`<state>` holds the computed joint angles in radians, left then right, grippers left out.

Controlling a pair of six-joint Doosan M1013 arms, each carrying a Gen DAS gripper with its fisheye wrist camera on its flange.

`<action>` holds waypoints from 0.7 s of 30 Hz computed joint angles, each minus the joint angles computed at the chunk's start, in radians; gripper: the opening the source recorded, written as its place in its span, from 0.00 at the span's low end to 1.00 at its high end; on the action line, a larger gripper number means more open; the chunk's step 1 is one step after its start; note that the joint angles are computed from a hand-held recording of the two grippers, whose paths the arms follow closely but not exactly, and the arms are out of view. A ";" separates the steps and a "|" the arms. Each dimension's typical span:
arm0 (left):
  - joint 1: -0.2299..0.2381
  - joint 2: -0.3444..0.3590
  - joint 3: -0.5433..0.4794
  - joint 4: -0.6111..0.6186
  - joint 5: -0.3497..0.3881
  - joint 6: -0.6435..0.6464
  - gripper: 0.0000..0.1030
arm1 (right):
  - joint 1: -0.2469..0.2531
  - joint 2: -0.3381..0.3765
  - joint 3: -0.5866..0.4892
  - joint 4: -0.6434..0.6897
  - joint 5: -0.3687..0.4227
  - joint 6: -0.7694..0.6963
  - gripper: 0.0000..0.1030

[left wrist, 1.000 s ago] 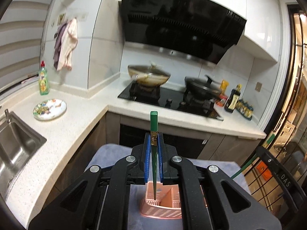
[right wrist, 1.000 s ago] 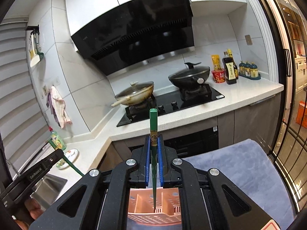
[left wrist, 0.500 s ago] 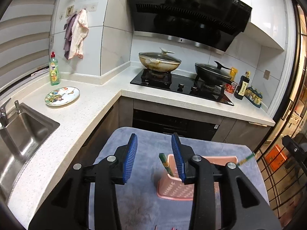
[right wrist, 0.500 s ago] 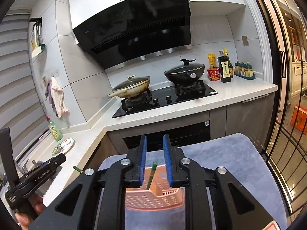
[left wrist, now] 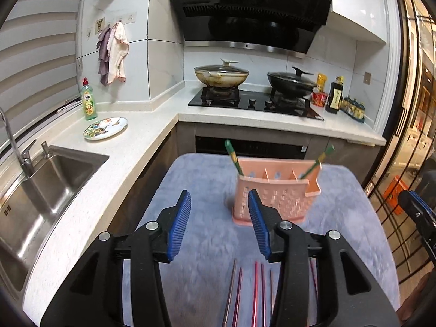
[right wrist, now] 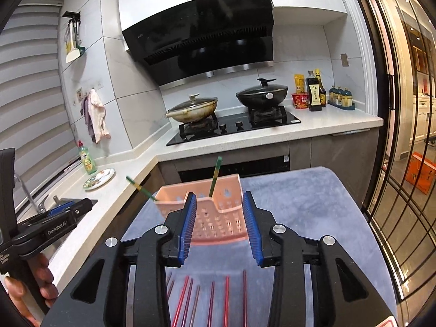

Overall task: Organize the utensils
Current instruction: 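Move both open tools back down to the row of chopsticks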

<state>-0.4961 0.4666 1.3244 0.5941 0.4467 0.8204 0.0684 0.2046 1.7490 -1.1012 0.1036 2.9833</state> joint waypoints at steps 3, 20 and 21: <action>-0.011 -0.024 0.046 0.067 0.008 -0.049 0.40 | 0.006 -0.027 0.044 -0.017 -0.003 0.015 0.34; -0.026 -0.113 0.261 0.079 -0.007 -0.057 0.41 | 0.062 -0.099 0.213 -0.026 0.051 0.008 0.34; -0.025 -0.114 0.269 0.063 -0.006 -0.049 0.41 | 0.067 -0.096 0.221 -0.017 0.058 0.000 0.34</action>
<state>-0.5213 0.3530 1.5931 0.6571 0.4409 0.7712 0.1352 0.1083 1.9700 -1.1182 0.1618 2.9830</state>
